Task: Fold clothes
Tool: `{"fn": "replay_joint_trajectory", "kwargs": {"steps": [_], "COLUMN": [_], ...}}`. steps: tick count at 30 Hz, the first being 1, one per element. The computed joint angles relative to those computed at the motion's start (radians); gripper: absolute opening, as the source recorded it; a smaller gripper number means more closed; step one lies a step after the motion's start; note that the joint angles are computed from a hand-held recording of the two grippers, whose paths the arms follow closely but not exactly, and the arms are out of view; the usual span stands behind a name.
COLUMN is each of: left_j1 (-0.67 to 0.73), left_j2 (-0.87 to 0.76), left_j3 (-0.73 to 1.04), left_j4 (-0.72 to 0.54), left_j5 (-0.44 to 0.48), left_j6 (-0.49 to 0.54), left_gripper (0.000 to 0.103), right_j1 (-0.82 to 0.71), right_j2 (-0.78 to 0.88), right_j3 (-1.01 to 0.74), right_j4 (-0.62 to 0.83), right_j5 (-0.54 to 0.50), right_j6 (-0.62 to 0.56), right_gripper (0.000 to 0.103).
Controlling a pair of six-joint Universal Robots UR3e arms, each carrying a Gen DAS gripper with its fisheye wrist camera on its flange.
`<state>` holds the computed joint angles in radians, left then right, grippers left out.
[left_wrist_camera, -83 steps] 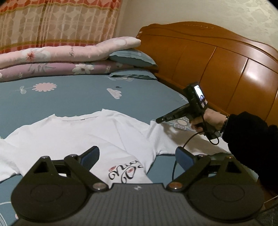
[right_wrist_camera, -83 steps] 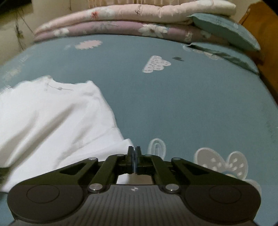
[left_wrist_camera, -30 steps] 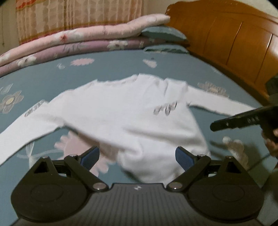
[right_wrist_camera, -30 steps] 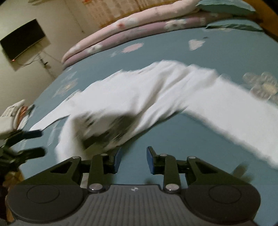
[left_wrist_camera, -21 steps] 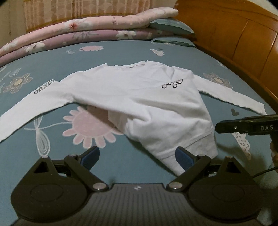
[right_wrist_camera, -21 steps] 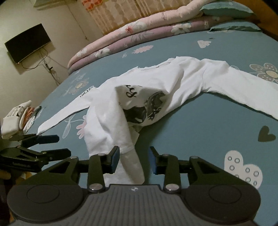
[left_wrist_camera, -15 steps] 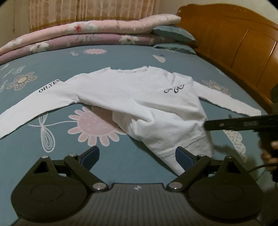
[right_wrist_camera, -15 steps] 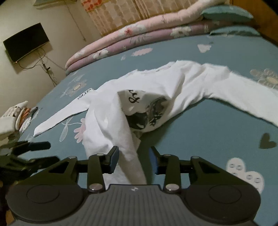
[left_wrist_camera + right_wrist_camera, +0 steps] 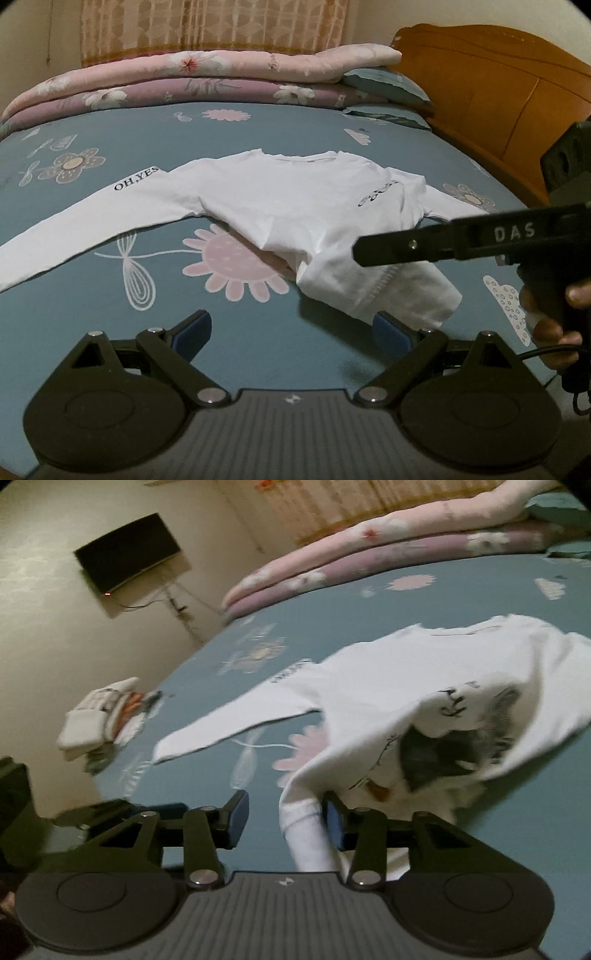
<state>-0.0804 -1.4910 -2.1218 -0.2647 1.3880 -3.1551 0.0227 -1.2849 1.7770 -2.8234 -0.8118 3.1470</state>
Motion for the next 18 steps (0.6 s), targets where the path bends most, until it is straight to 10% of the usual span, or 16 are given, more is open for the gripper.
{"fn": "replay_joint_trajectory", "kwargs": {"steps": [12, 18], "left_j1": [-0.144, -0.196], "left_j2": [-0.163, -0.292], "left_j3": [0.187, 0.388], "left_j4": [0.01, -0.078], "left_j5": [-0.009, -0.236], "left_j6": [0.05, 0.116], "left_gripper": [0.094, 0.094], "right_j1": [-0.299, -0.683], "right_j2": [-0.474, -0.913], "right_j3": [0.407, 0.62], "right_j4": [0.085, 0.527], "right_j5": [0.069, 0.158], "right_j6": [-0.093, -0.322], "right_gripper": [0.061, 0.068]}}
